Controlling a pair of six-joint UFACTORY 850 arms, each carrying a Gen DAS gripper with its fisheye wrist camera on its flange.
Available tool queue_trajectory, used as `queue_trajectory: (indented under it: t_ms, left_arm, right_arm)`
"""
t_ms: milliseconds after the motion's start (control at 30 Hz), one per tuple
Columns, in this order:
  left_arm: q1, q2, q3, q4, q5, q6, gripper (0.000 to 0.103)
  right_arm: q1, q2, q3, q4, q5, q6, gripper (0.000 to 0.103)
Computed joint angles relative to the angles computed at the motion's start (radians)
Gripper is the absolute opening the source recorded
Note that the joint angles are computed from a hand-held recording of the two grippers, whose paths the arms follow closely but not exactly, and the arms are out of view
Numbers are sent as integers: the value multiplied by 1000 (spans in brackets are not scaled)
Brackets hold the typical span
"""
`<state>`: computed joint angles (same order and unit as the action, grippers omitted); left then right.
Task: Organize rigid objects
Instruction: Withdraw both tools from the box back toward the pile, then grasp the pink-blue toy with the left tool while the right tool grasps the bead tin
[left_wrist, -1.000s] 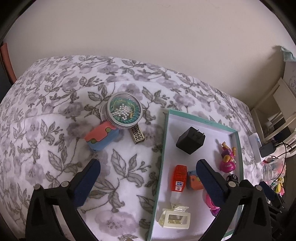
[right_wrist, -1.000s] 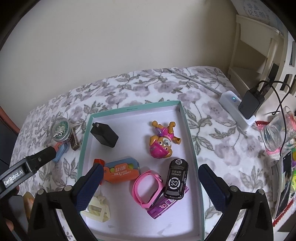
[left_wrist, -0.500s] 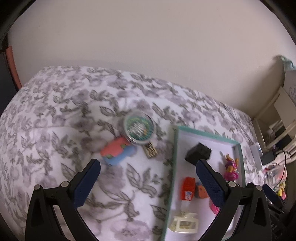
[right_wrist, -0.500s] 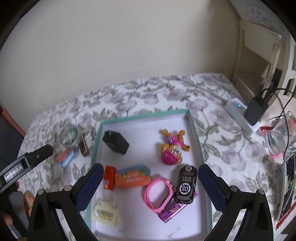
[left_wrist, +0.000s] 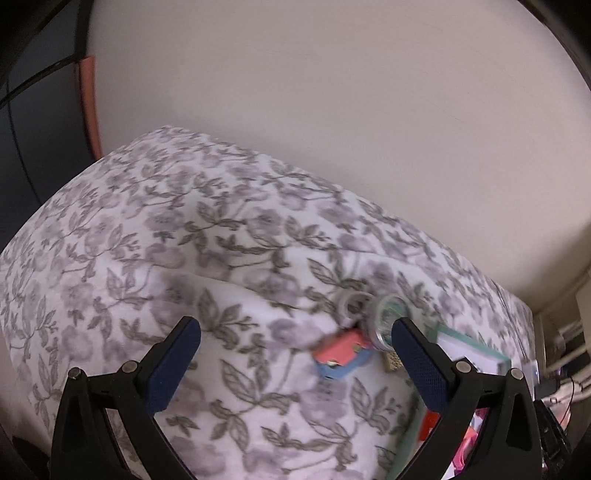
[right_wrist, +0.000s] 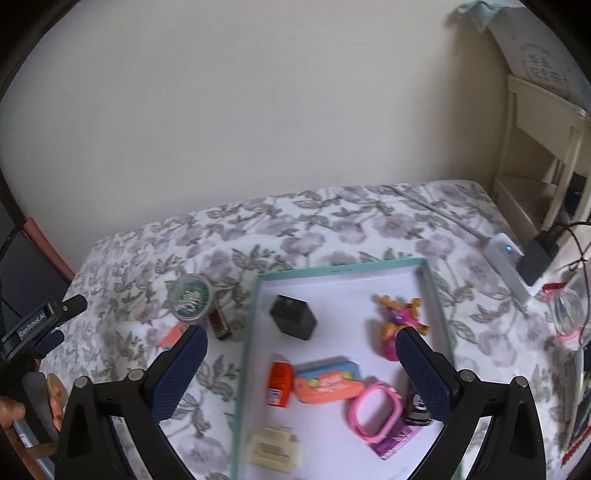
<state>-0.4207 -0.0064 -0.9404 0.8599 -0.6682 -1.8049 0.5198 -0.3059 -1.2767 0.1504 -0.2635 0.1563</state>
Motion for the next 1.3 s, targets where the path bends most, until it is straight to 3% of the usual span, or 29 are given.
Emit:
queue_trajectory:
  t_ms: [200, 333, 433, 600, 700, 900, 1300]
  left_arm:
    - [46, -22, 12, -109, 43, 87, 103]
    - [77, -74, -10, -206, 60, 216, 103]
    - [88, -102, -17, -203, 72, 270, 103]
    - [111, -133, -10, -192, 136, 317, 103]
    - [121, -143, -5, -182, 193, 329, 103]
    - [124, -174, -12, -133, 230, 335, 103]
    - [121, -216, -12, -133, 301, 399, 103]
  right_arm:
    - [35, -69, -62, 205, -19, -198, 103]
    - [60, -132, -116, 207, -49, -219, 103]
    - [72, -180, -159, 187, -67, -208, 103]
    - [62, -253, -233, 333, -106, -320, 103]
    - [73, -281, -270, 274, -101, -277, 103]
    - [93, -351, -361, 162, -117, -210, 103]
    - [105, -447, -474, 202, -188, -253, 101]
